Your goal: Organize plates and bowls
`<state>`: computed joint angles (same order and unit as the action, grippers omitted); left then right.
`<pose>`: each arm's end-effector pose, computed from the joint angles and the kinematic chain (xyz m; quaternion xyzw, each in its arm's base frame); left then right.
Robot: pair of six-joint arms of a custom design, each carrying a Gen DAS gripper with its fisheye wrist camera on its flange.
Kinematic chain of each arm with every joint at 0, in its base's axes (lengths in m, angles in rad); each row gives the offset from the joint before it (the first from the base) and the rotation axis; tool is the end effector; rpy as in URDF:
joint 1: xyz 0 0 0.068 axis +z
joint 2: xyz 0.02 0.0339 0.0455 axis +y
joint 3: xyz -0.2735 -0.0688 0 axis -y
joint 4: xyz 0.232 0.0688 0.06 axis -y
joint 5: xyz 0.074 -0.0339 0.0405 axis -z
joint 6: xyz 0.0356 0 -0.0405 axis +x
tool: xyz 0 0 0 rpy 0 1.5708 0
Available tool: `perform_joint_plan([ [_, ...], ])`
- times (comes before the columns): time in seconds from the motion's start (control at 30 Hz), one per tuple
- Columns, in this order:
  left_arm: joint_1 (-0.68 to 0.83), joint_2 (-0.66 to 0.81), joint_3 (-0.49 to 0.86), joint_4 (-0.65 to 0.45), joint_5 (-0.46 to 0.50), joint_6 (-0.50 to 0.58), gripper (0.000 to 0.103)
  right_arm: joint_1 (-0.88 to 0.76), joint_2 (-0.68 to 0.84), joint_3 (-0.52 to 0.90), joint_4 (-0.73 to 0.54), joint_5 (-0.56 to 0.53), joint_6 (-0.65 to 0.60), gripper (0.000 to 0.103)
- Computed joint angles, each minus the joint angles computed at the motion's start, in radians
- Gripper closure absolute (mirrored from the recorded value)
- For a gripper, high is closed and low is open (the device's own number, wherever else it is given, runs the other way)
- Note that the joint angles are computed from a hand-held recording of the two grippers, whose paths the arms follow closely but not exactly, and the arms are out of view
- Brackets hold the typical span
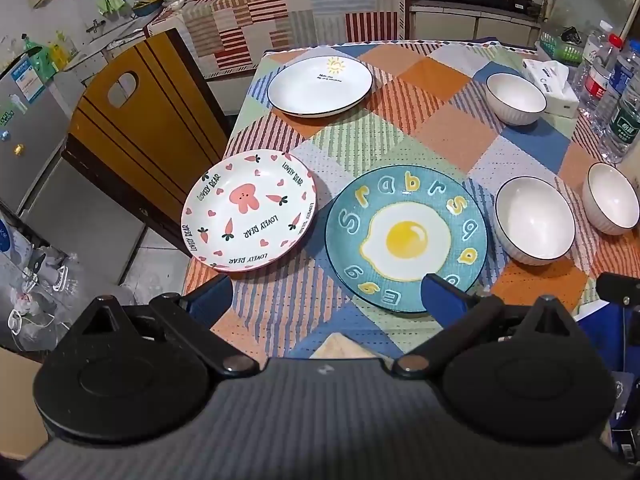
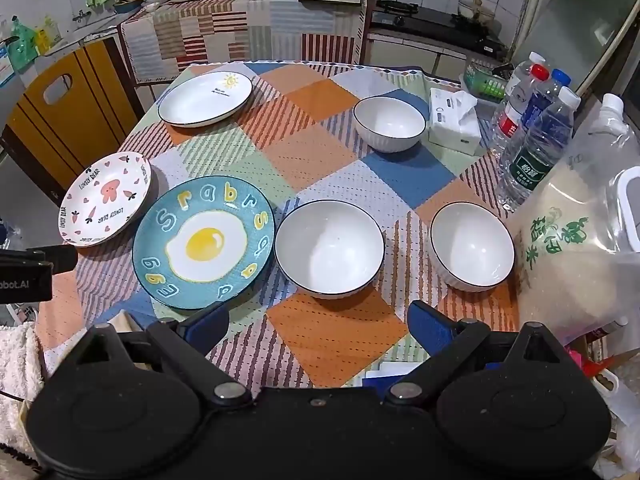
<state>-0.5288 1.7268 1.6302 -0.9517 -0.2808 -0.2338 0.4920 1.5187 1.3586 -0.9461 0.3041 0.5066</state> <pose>0.3099 -0.1697 0.3273 0.1048 0.9515 0.0303 0.2877 0.2630 0.1289 0.3124 0.0419 0.9616 -0.0204 0.2704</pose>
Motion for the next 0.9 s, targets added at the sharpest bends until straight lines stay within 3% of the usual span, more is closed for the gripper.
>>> perform_joint_plan([
  [0.9,0.019,-0.023,-0.032,0.012,0.053,-0.018,0.001,0.003,-0.004,-0.034,0.031,0.044,-0.012,0.005],
])
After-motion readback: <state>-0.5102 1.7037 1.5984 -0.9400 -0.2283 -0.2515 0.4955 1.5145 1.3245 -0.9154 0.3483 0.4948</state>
